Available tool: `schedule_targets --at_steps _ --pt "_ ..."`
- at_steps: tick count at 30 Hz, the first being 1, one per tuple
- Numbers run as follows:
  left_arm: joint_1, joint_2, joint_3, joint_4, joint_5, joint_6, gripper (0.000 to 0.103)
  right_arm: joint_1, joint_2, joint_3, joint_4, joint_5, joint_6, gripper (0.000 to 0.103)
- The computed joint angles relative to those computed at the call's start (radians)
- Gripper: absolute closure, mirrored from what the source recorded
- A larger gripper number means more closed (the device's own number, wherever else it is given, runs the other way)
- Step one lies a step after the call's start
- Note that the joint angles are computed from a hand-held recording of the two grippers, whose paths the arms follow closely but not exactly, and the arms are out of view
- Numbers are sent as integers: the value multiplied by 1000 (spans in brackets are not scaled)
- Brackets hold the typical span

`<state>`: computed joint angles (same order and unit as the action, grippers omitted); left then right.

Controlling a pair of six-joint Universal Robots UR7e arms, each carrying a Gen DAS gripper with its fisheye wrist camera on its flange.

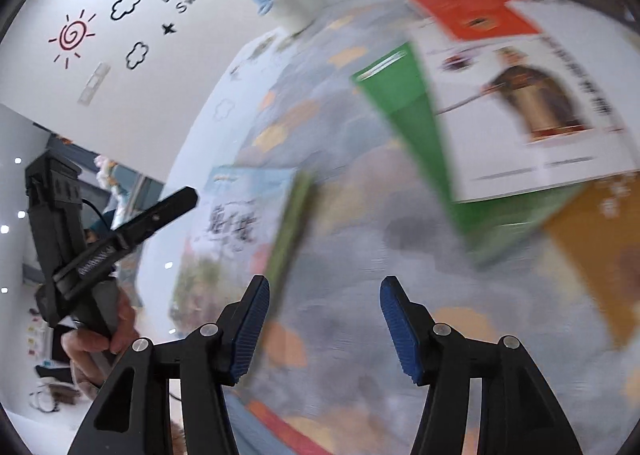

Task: Organize books
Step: 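Move both tools over to the white-cover book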

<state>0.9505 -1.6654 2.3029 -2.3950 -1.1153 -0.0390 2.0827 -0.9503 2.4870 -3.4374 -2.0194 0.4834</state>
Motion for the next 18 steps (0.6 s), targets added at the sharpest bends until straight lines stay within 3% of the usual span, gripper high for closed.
schedule_targets --at_steps 4,9,13,15,18 --pt "-76 72 17 -57 -40 -52 41 -32 -125 99 -56 -63 -21 47" --pt "-168 217 20 -189 -101 -59 40 -93 -286 193 -125 -240 -116 47" --pt "-215 376 -14 -270 -134 -109 40 -261 -415 268 -259 -183 -268 47" --pt "-237 453 -22 -360 -161 -112 40 -372 -457 292 -380 -117 -396 47" --pt "-274 555 -41 -447 -155 -117 40 -483 -527 278 -364 -48 -500 47"
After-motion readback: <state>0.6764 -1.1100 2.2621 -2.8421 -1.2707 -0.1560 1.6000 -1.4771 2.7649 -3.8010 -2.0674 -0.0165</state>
